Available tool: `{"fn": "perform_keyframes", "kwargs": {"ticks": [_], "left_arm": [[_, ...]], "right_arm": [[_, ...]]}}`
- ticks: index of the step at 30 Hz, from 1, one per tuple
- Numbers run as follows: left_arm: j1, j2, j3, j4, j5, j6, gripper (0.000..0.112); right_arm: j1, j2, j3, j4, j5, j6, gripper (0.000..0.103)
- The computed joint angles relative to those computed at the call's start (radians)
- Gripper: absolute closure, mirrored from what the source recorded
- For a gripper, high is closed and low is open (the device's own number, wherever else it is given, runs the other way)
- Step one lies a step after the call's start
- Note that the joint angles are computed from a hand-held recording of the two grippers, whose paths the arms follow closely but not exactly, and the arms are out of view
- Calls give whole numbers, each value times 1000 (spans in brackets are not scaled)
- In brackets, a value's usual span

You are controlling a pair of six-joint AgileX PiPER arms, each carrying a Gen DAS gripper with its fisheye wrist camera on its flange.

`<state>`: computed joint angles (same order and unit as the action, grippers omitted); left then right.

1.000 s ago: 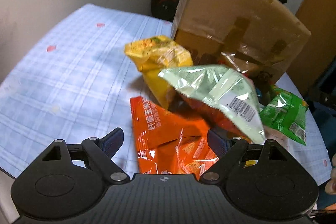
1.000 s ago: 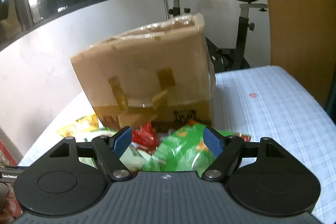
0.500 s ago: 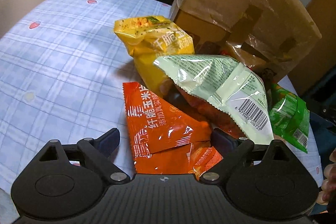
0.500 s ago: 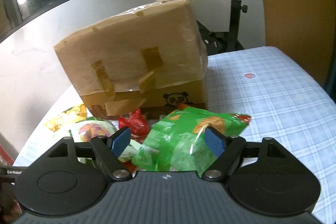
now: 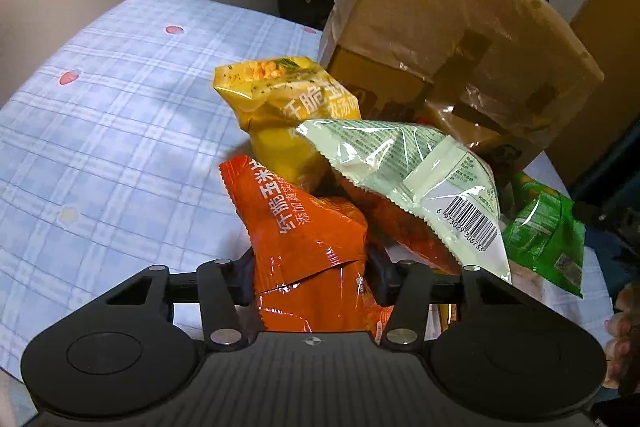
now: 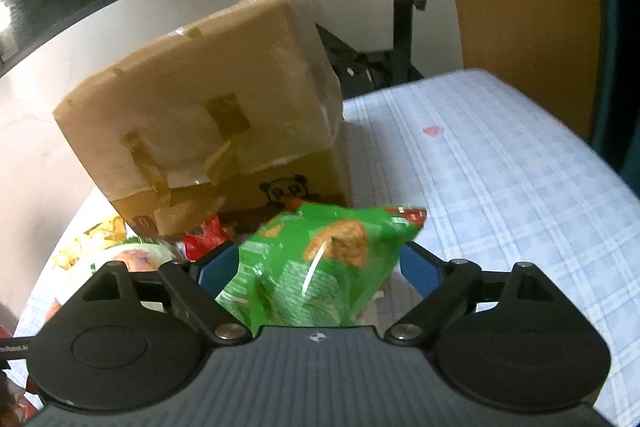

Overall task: Organize snacks
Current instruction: 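Carry the orange bag in the left tool while the right tool carries the green bag over the box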

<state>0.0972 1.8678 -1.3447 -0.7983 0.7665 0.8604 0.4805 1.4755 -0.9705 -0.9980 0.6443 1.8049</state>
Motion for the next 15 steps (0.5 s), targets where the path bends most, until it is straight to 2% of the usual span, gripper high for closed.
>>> {"fn": "perform_keyframes", "kwargs": {"ticks": [4,6,10,15], "left_arm": [[20,-24,19,-1,23,17,58],[33,-46,41,-14,26,37,58],[64,-84,78,-51,26,63,58],[88,-117,112,-78,-3,65,58]], "right_arm": [[-61,13,25,42,-100,9,13],[-88,17,46,8,-168,70,13],[-108,27,61,-44,-228,162,13],[-124,37,62,-33,-265,147,13]]}}
